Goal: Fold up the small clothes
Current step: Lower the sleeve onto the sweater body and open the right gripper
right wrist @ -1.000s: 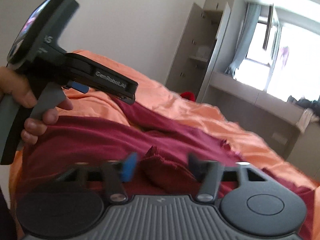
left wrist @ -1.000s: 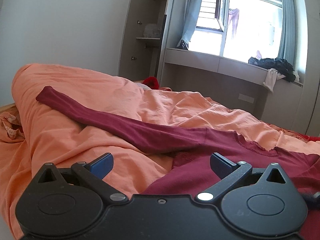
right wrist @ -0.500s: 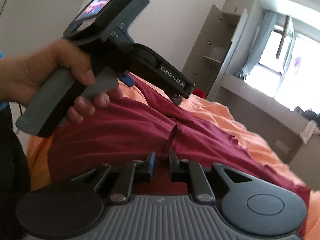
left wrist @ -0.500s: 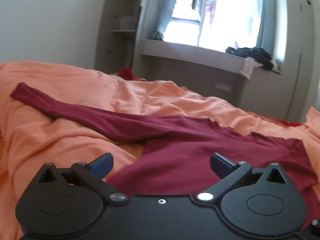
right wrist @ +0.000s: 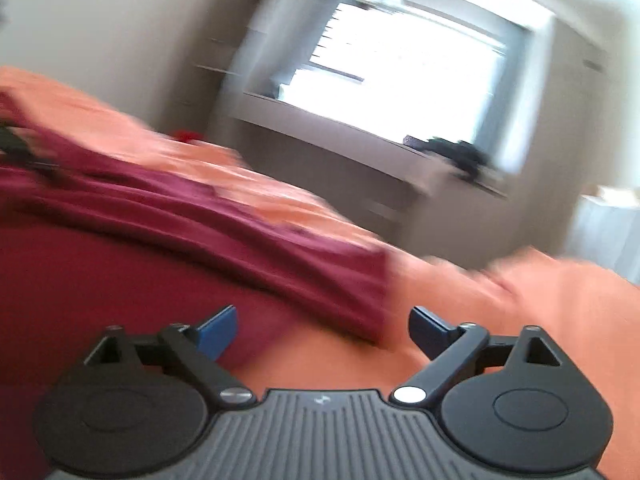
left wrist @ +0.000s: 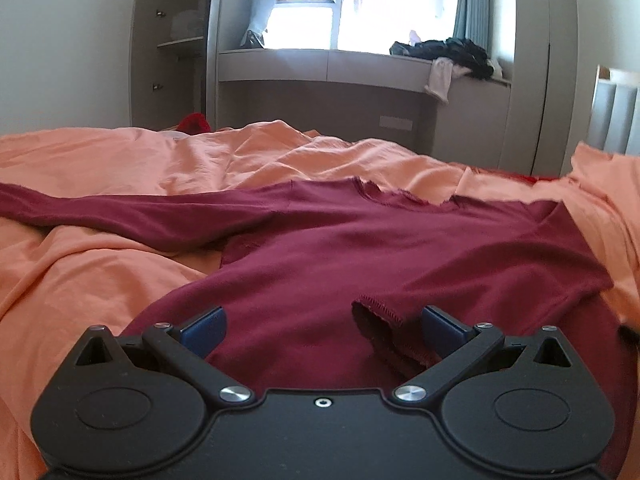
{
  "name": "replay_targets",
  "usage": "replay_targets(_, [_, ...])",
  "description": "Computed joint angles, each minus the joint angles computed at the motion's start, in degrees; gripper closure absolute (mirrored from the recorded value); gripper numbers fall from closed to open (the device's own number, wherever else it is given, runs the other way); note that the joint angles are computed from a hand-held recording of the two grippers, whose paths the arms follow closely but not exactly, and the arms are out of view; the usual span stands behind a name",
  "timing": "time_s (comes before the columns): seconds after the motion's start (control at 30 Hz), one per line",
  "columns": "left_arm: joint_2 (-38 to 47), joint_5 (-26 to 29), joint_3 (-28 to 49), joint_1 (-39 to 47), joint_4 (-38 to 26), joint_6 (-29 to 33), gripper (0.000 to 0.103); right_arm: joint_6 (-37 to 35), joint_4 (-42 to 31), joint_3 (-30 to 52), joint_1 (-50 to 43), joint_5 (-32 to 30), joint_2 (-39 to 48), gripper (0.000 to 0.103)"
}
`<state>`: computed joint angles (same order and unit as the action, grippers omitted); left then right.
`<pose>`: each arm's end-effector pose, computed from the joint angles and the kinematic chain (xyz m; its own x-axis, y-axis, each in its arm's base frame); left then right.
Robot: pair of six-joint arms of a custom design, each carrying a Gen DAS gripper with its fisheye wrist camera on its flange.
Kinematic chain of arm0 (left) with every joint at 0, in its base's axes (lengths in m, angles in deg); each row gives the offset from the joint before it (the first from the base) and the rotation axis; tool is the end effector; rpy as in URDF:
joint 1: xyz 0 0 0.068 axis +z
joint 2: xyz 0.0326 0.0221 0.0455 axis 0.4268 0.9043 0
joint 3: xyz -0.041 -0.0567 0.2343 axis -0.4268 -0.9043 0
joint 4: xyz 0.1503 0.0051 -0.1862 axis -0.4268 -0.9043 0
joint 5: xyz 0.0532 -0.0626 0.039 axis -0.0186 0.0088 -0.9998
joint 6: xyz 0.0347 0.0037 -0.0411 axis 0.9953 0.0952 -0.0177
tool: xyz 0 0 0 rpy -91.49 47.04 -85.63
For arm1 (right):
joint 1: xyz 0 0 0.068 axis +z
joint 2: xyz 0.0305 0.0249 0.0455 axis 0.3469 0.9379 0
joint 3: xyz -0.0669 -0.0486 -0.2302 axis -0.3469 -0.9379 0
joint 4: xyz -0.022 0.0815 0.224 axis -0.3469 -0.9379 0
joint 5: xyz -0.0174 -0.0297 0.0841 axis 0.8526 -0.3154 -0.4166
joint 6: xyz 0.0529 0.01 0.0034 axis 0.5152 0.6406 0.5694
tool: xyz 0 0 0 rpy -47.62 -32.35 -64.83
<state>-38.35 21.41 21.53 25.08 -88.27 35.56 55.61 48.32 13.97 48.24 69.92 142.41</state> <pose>0.1877 0.0051 0.2577 -0.4696 -0.1357 -0.8724 -0.2048 0.9779 -0.0419 0.2049 0.0958 0.1955 -0.1714 -0.3766 -0.9104 -0.2236 0.9148 -0.3363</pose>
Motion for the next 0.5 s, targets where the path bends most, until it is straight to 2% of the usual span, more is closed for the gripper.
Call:
replay_targets(0.07, [0.15, -0.94, -0.16, -0.49, 0.07, 0.15, 0.0, 1.93, 1.28, 1.43, -4.15, 1.52, 4.14, 0.006])
replay_targets(0.23, [1.09, -0.98, 0.26, -0.48, -0.21, -0.51, 0.0, 1.27, 7.32, 5.44, -10.66, -2.5, 15.29, 0.006])
replay_targets(0.33, [1.26, -1.23, 0.32, -0.63, -0.17, -0.38, 0.0, 0.11, 10.9, 8.82, -11.11, -3.6, 21.38, 0.006])
replay_targets(0.5, [1.8, -1.94, 0.51, -1.36, 0.03, -0.31, 0.0, 1.27, 12.75, 16.13, -10.79, -0.97, 28.71, 0.005])
